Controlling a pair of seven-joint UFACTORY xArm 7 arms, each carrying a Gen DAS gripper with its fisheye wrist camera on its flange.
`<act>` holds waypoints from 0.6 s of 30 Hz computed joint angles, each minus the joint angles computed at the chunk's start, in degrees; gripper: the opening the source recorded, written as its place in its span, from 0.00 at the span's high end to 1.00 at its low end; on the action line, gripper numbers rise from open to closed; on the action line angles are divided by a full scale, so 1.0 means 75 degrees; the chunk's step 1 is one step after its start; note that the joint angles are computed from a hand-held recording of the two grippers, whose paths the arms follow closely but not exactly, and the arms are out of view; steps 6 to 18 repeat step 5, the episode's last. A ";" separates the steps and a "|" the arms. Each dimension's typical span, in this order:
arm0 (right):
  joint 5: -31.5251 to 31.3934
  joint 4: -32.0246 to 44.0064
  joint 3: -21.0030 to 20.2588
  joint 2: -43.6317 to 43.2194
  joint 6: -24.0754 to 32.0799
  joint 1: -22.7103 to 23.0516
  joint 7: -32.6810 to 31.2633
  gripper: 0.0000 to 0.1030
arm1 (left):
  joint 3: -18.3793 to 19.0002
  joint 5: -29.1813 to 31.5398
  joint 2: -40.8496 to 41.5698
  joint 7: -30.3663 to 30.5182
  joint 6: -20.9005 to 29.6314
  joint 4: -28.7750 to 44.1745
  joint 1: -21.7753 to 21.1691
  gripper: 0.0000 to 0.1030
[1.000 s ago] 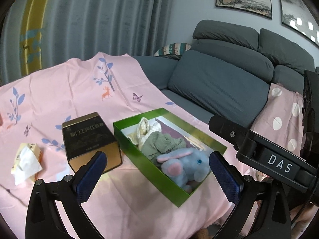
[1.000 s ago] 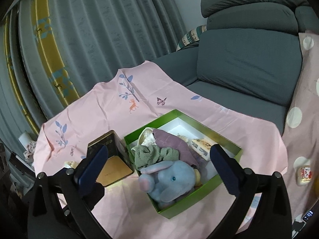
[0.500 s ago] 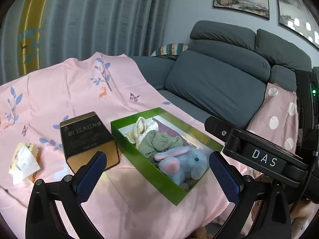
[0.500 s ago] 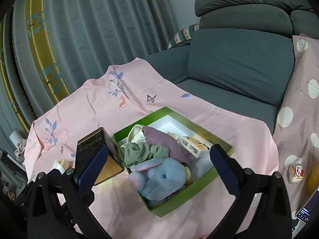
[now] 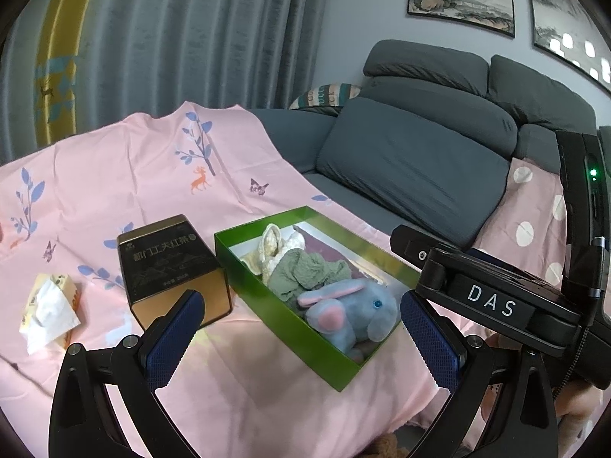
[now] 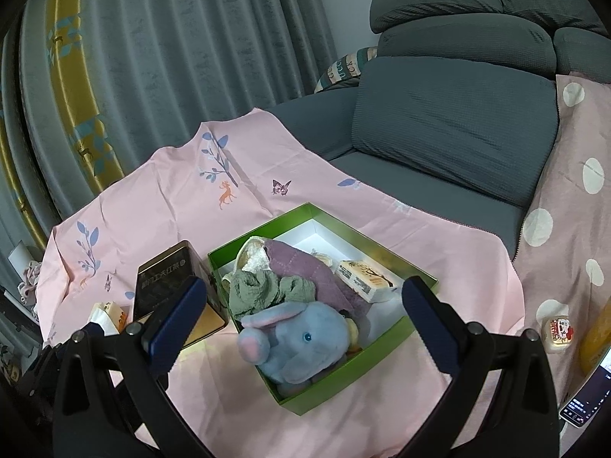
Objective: Organize soft objects
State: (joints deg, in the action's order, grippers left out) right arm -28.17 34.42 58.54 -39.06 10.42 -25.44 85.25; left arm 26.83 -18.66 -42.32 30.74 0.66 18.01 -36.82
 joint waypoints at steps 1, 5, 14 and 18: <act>-0.0001 -0.0001 -0.0010 -0.0006 0.0020 0.0019 -0.0004 0.01 | -0.0010 0.0014 -0.0028 0.0008 0.0005 -0.0021 0.0029 0.01; -0.0018 0.0012 -0.0014 0.0001 0.0045 0.0032 0.0003 0.01 | -0.0024 0.0045 -0.0088 0.0031 0.0042 -0.0047 0.0088 0.01; -0.0018 0.0012 -0.0014 0.0001 0.0045 0.0032 0.0003 0.01 | -0.0024 0.0045 -0.0088 0.0031 0.0042 -0.0047 0.0088 0.01; -0.0018 0.0012 -0.0014 0.0001 0.0045 0.0032 0.0003 0.01 | -0.0024 0.0045 -0.0088 0.0031 0.0042 -0.0047 0.0088 0.01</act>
